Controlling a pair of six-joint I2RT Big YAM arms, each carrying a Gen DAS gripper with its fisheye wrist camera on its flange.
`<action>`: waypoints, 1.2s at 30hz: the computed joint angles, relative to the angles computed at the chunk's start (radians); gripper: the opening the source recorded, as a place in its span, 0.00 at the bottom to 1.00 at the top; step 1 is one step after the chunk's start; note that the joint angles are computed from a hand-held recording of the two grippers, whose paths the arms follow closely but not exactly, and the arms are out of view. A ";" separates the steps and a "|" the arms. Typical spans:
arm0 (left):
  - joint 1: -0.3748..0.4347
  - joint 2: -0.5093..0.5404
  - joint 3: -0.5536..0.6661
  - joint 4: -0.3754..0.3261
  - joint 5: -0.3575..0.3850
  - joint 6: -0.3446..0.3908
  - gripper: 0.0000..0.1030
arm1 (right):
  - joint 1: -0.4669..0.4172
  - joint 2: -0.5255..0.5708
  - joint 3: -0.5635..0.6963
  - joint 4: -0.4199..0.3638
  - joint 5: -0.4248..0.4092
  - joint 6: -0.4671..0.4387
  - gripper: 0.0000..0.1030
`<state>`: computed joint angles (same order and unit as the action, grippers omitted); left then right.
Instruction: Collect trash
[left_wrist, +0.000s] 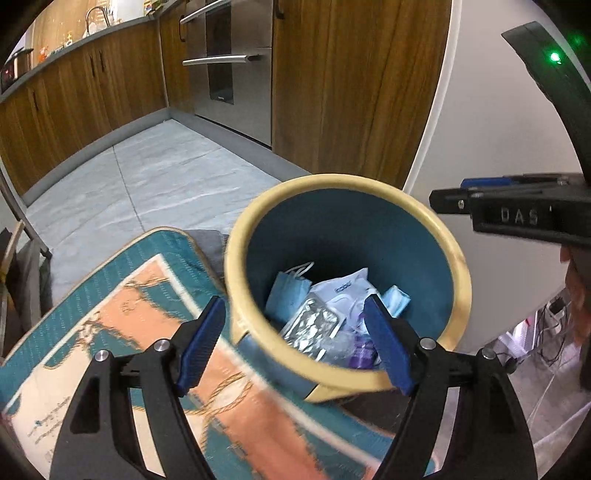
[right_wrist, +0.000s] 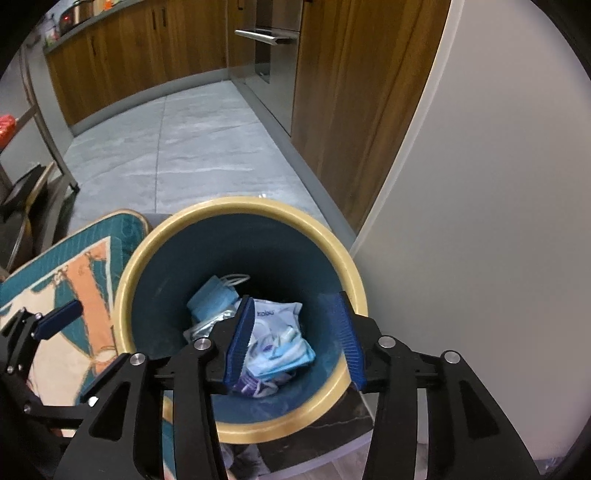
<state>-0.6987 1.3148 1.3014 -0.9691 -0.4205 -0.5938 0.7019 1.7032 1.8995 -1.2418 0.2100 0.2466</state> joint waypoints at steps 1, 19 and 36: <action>-0.001 -0.009 -0.004 -0.008 -0.005 -0.003 0.75 | 0.001 -0.001 0.001 0.001 -0.002 0.000 0.55; -0.229 -0.172 0.098 -0.288 -0.232 -0.160 0.93 | 0.088 -0.260 -0.139 0.013 -0.014 0.103 0.79; -0.534 -0.192 0.212 -0.556 -0.602 -0.510 0.95 | 0.288 -0.577 -0.379 0.316 0.383 0.181 0.95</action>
